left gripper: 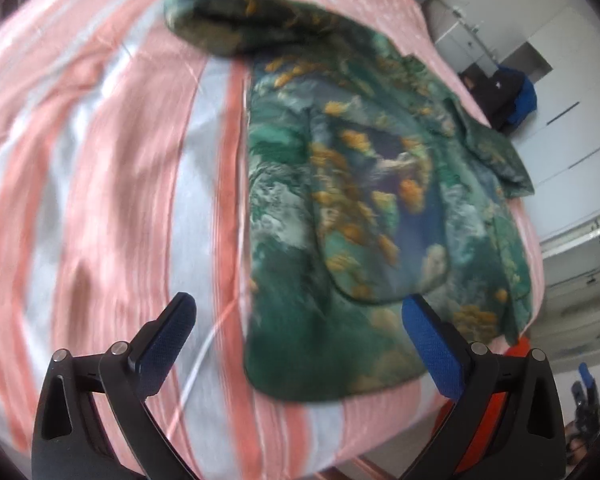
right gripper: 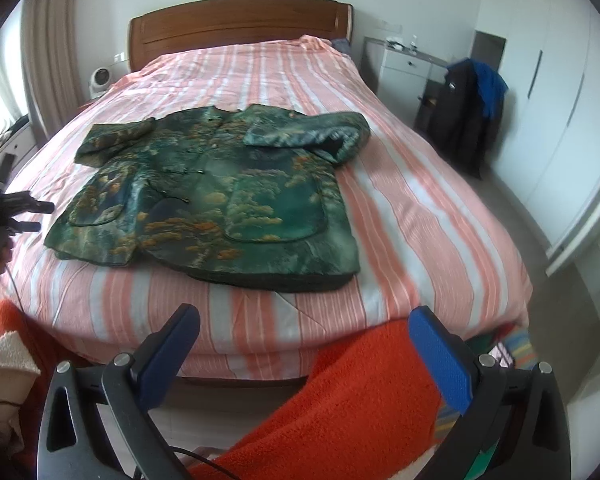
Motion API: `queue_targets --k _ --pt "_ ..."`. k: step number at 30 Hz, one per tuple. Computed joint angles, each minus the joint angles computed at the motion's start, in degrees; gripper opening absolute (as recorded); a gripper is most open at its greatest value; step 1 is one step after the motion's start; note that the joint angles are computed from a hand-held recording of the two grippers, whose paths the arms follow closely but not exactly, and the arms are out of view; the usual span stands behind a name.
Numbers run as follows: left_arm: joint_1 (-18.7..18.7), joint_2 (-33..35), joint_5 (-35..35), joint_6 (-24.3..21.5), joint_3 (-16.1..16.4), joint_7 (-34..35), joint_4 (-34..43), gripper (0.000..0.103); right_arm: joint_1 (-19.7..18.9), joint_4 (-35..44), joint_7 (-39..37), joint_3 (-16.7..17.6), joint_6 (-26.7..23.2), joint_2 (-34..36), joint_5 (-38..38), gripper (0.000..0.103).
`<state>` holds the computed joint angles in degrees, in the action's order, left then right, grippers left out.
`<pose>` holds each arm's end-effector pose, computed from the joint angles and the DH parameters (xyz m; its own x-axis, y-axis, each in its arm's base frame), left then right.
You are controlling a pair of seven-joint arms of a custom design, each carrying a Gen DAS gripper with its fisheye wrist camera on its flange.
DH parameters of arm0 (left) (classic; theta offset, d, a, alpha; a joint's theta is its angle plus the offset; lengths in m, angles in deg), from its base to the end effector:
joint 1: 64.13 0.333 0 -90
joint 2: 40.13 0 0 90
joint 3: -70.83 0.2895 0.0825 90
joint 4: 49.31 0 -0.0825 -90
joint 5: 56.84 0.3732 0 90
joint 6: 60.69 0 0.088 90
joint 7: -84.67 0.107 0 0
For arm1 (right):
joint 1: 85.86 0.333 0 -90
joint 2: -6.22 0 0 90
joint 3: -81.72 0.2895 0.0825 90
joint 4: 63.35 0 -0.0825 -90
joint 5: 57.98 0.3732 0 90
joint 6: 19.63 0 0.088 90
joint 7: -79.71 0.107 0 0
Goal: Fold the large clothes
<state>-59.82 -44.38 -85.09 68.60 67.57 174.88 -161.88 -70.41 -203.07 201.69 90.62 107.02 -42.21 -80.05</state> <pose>0.5627 -0.0032 0.5234 0.1618 -0.8810 0.4445 -0.9050 -0.3121 -0.2891 0.3168 0.1470 0.6244 -0.0687 -0.9874 0.1423 -0.7327 -0.0469 -0.6790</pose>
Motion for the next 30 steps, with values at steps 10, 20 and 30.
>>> queue_targets --k 10,20,30 --pt "-2.0 -7.1 -0.6 1.3 -1.3 -3.1 -7.3 0.011 -0.7 -1.7 1.0 -0.1 -2.1 -0.5 -0.4 0.102" --pt "-2.7 -19.9 3.2 3.3 -1.8 -10.4 -21.6 0.011 0.7 -0.7 -0.8 -0.5 3.0 3.9 -0.6 0.102" --pt "-4.6 -16.7 -2.4 4.3 0.3 -9.9 -20.0 0.011 2.4 8.4 -26.4 -23.1 18.1 24.1 14.6 0.102"
